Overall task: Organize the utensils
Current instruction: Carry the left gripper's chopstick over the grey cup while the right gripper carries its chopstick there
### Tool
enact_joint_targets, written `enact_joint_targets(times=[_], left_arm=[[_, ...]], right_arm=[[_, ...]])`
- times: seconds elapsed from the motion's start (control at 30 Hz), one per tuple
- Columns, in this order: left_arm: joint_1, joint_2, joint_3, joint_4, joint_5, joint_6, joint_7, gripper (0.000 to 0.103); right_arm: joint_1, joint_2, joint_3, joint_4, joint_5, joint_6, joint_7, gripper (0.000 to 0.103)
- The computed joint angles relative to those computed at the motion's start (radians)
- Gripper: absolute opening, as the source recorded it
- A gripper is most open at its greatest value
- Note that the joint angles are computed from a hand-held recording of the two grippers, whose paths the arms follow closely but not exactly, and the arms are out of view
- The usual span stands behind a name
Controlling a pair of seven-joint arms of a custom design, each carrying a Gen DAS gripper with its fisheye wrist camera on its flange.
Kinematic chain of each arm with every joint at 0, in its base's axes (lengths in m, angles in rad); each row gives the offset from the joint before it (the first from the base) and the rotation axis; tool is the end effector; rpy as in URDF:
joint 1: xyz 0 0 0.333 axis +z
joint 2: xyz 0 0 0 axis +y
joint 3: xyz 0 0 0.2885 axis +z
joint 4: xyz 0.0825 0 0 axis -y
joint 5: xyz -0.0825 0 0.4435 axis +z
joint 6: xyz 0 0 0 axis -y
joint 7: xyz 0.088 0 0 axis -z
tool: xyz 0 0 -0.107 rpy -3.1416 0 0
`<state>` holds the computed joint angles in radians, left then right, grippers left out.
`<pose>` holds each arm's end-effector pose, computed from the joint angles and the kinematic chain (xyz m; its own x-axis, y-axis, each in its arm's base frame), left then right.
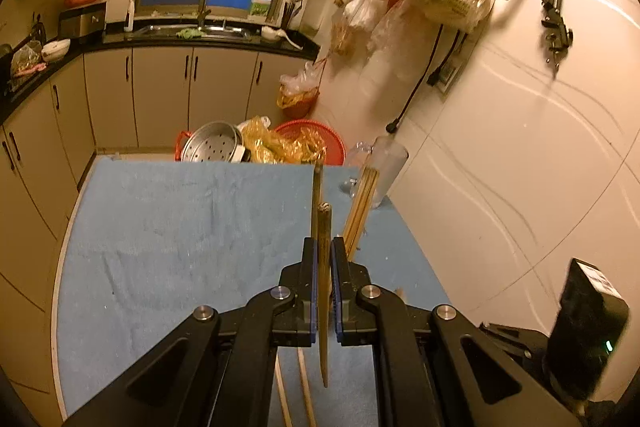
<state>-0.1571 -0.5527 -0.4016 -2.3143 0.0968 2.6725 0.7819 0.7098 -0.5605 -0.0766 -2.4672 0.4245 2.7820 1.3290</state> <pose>0.4258 -0.3015 0.5975 -0.0230 -0.9509 0.3086 -0.6538 -0.2192 -0.7242 0.4158 0.2788 0.5466 0.5934 -0.7644 -0.2521 -0.6151 -0.2287 -0.7545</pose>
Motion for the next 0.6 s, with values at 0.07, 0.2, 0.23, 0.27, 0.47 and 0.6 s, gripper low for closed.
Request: enact_joint_targets(times=[0.07,0.2,0.23,0.27,0.47,0.6], left_arm=[[0.001,-0.001,0.001,0.005,-0.001,0.0,-0.003,0.006],[-0.021,0.002,0.023,0.009,-0.043,0.023,-0.001,0.006],[-0.03,0.001,0.029,0.011,-0.058,0.033,0.003,0.006],[-0.035,0.004,0.033,0.016,-0.069,0.038,0.008,0.006],[-0.102,-0.002,0.084,0.04,-0.19,0.097,0.08,0.006],[-0.129,-0.011,0.105,0.055,-0.265,0.128,0.122,0.006]], right_arm=[[-0.014,0.011,-0.006,0.004,0.013,0.038,0.026,0.008],[0.021,0.045,-0.07,0.049,0.086,0.123,0.03,0.008],[0.033,0.051,-0.086,0.06,0.103,0.138,0.024,0.008],[0.045,0.057,-0.1,0.072,0.12,0.157,0.016,0.008],[0.048,0.092,-0.116,0.118,0.127,0.192,0.01,0.008],[0.002,0.115,-0.095,0.12,0.113,0.197,0.068,0.008]])
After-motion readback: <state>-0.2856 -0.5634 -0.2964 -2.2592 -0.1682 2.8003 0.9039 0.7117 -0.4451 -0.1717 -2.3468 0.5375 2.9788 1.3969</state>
